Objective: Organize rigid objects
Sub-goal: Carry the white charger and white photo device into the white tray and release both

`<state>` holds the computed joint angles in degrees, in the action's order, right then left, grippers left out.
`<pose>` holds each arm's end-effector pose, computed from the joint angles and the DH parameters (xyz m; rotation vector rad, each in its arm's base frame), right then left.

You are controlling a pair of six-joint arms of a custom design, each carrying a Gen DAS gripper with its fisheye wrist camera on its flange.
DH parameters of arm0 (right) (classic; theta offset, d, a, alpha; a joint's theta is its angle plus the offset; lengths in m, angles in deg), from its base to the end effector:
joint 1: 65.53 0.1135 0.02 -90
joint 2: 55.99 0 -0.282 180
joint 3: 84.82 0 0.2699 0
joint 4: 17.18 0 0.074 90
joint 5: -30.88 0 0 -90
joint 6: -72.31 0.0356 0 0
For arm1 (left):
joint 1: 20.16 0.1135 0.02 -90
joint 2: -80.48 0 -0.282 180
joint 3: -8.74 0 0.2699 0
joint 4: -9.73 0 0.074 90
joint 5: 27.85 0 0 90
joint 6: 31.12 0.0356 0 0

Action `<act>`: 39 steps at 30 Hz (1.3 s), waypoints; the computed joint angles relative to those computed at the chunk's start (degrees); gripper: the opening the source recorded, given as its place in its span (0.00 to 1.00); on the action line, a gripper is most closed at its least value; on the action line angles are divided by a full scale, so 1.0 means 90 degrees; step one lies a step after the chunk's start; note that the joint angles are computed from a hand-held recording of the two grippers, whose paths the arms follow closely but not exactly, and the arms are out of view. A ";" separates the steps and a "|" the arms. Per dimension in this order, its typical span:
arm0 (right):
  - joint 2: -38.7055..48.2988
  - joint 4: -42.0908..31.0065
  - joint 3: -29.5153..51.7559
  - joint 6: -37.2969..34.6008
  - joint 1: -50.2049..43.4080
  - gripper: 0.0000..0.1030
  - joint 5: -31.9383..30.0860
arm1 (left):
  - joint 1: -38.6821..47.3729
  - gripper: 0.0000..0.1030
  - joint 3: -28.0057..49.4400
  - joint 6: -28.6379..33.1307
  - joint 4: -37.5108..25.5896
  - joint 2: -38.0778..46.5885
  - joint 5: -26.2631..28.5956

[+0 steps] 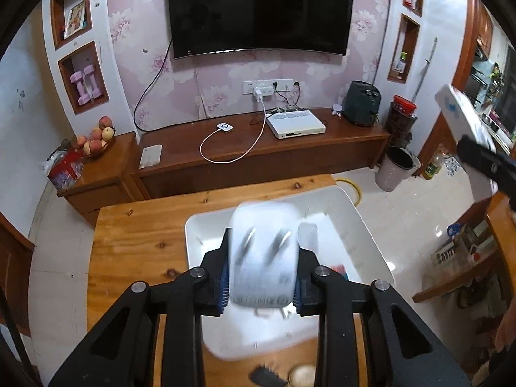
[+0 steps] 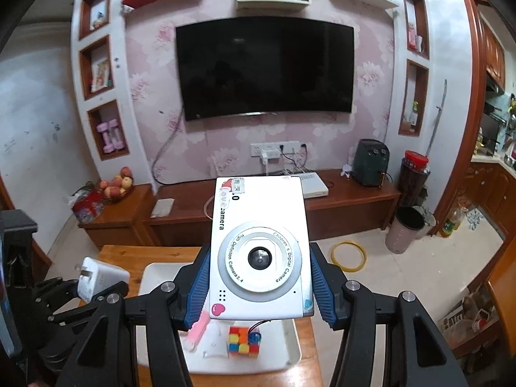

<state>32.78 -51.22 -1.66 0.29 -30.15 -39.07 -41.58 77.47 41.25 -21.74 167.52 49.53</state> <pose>0.3049 0.2015 0.3005 -0.1527 2.2108 0.1173 0.3118 -0.1140 0.2273 -0.0178 2.4119 -0.0438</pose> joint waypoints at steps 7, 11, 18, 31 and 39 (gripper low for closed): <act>0.1887 -0.0078 0.0936 0.0099 -0.0419 0.55 -0.0576 | 0.0570 0.29 0.0935 0.0107 0.0382 0.1893 0.0690; 0.3253 -0.0201 0.1560 0.0145 -0.0512 0.55 -0.0755 | 0.0661 0.29 0.1548 0.0043 0.0286 0.3083 0.0875; 0.4863 -0.0661 0.2523 0.0304 -0.0589 0.55 -0.1162 | 0.0924 0.29 0.1985 -0.0050 0.0431 0.4230 0.1201; 0.5362 -0.0861 0.3040 -0.0036 -0.0469 0.63 -0.1101 | 0.0986 0.68 0.1607 0.0151 0.0667 0.3798 0.1098; 0.3918 -0.0039 0.1481 -0.0163 -0.0305 0.64 -0.0996 | 0.0798 0.69 0.0641 0.0387 0.0633 0.2388 0.0834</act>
